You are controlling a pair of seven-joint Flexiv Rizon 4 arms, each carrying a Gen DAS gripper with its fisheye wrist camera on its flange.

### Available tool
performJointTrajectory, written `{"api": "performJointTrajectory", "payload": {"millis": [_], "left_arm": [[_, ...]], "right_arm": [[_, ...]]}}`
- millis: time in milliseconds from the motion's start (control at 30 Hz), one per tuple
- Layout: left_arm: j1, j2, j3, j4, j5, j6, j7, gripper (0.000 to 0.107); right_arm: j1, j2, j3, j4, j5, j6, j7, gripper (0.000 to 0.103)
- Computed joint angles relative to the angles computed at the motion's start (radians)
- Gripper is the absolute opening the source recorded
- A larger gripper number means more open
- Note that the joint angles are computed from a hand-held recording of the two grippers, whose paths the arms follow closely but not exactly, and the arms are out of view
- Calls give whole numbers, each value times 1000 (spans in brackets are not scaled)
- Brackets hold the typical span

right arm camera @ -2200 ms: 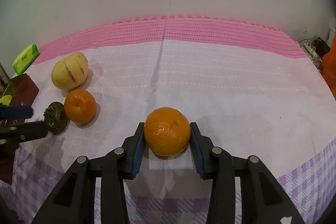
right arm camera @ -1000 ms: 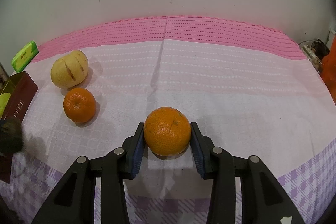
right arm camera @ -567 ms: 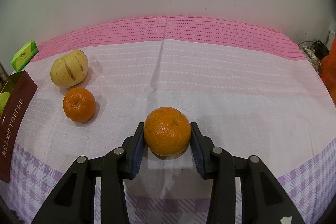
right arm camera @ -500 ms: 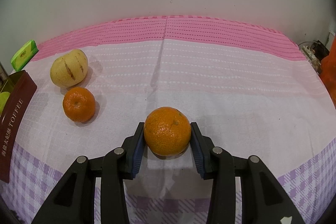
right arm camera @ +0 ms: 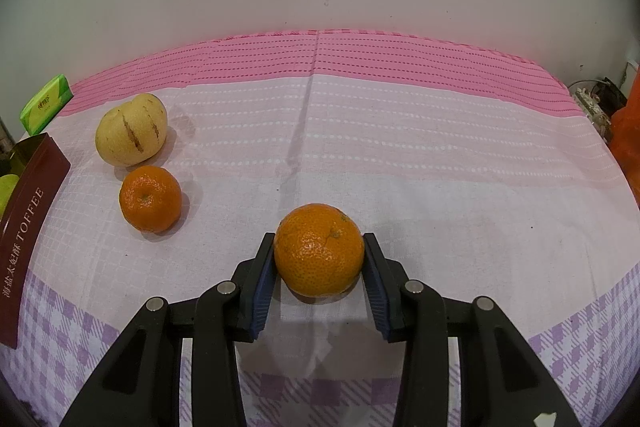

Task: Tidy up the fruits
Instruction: 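Carry the dark brown fruit into the gold tin and open the left tool, then carry the tangerine into the gold tin and open the right tool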

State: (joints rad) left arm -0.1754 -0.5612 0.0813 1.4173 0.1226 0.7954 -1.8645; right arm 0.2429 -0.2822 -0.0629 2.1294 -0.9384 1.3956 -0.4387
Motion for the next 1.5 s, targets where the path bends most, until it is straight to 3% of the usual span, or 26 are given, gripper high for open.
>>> {"api": "performJointTrajectory", "payload": {"millis": [833,1100,1500], "left_arm": [[16,-21,-8,15,-52,3,-8,46],[4,5,0,42,-25,14,-24,46],[-45,95,29,106,110,54,-101,48]], "right_arm": [[0,1,1,0,-3,-4,1,39],[-1,-1,2,-2,-2,-3,0,39],[-2,-1,2,-2,-5,-7,-2,39]]}}
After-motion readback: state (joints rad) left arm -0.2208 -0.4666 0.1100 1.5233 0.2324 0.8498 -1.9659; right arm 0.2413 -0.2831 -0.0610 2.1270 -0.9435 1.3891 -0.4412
